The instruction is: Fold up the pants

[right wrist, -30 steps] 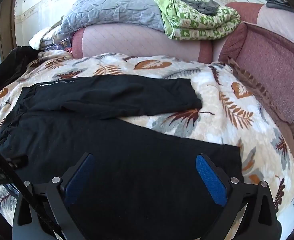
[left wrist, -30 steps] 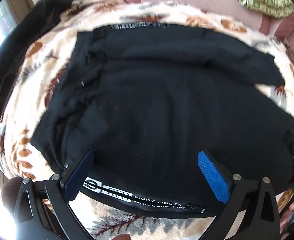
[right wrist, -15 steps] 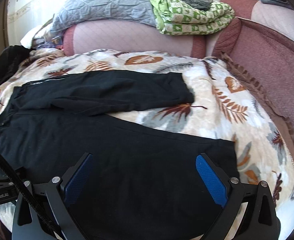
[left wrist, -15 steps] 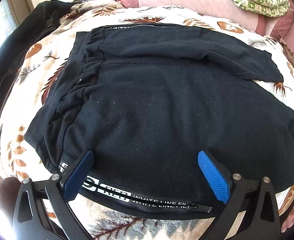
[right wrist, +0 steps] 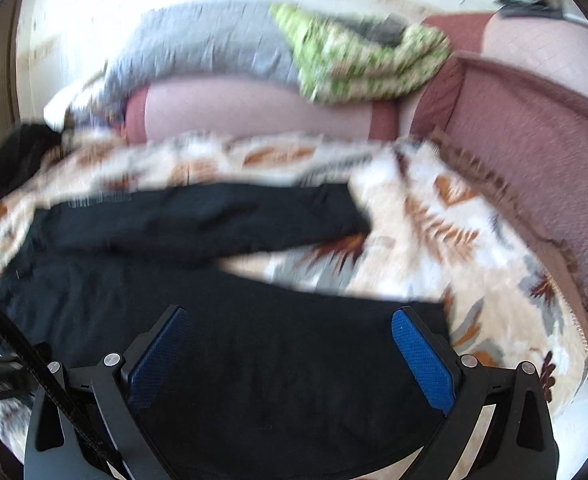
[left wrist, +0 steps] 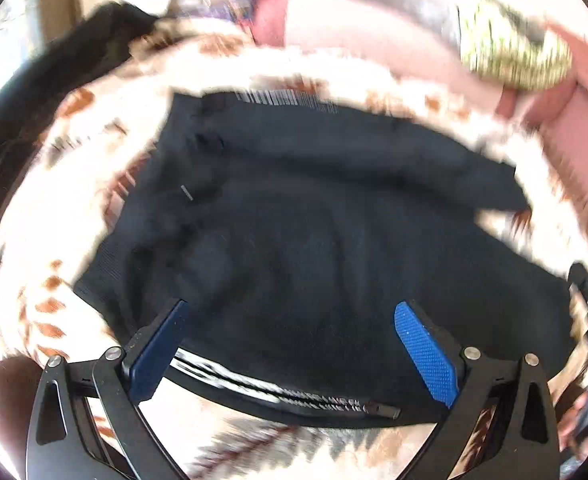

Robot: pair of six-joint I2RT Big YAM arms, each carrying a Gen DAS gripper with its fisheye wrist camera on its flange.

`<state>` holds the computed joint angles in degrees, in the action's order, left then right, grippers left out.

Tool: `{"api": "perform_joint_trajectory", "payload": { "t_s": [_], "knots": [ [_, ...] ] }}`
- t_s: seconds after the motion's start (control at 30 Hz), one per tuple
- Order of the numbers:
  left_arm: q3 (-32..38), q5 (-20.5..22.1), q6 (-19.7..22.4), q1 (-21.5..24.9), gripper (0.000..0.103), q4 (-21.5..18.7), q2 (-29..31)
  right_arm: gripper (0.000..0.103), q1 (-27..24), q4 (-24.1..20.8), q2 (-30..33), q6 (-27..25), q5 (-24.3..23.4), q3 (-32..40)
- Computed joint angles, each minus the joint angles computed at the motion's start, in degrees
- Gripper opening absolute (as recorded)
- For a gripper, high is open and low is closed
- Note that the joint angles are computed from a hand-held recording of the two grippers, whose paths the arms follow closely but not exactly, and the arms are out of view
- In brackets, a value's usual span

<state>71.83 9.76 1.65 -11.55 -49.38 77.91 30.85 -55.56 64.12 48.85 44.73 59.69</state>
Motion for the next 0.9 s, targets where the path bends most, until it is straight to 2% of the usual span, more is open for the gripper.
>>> {"api": "perform_joint_trajectory", "payload": {
  "t_s": [0.07,0.1,0.2,0.23,0.27,0.3,0.37,0.4,0.43,0.53,0.6,0.63,0.7,0.77,0.83,0.9],
  "knots": [
    [1.9,-0.3,1.5,2.8,0.102,1.2,0.0,0.103,0.5,2.0,-1.3,-1.3,1.8,-0.3],
    [3.9,-0.4,3.0,4.5,0.102,0.5,1.1,0.103,0.1,2.2,-1.3,-2.1,0.6,-0.1],
    [10.0,-1.4,6.7,8.5,0.102,-4.7,6.0,0.103,-0.9,1.0,-0.3,-2.3,-2.4,0.4],
    [12.5,-2.0,8.1,9.6,0.102,-7.6,8.4,0.103,-1.0,0.8,0.0,-2.0,-3.1,0.3],
    [14.0,-1.9,9.8,10.5,0.098,-9.5,10.1,0.103,-1.0,0.8,0.1,-1.7,-3.8,0.1],
    [14.6,-1.9,11.2,11.2,0.090,-10.2,11.0,0.103,-0.9,0.8,0.3,-1.6,-4.4,0.1],
    [14.8,-3.3,14.2,11.8,0.035,-11.8,12.6,0.103,-0.7,0.8,0.5,-1.9,-4.3,0.1],
    [15.3,-3.4,14.9,11.8,0.027,-13.5,13.7,0.103,-0.4,0.6,0.8,-2.0,-4.0,0.3],
    [15.6,-1.6,15.4,12.2,0.023,-15.2,14.6,0.103,-0.1,0.3,1.0,-2.2,-3.6,0.6],
    [14.6,-1.7,14.4,12.0,0.023,-13.3,14.2,0.103,0.0,0.0,1.7,-2.5,-4.0,1.1],
    [14.2,-3.1,13.1,12.2,0.004,-12.9,13.5,0.103,-0.1,-0.9,2.3,-2.4,-4.6,1.5],
    [14.0,-4.6,12.9,12.5,0.000,-12.5,13.1,0.103,-0.1,-1.3,2.5,-2.4,-4.7,1.7],
    [12.6,-10.8,12.2,13.1,0.000,-9.6,12.0,0.103,-0.3,-2.0,2.6,-2.2,-4.5,1.9],
    [12.2,-12.8,12.1,14.9,0.000,-10.0,11.5,0.103,-0.5,-2.5,2.5,-1.6,-4.5,1.8],
    [12.8,-10.6,11.6,17.3,0.000,-11.7,11.3,0.103,-1.1,-2.0,2.4,-1.4,-5.4,1.5],
    [12.4,-4.6,13.3,19.1,0.005,-11.5,10.4,0.103,-1.6,-0.7,2.2,-1.7,-7.0,0.9]
  ]
}}
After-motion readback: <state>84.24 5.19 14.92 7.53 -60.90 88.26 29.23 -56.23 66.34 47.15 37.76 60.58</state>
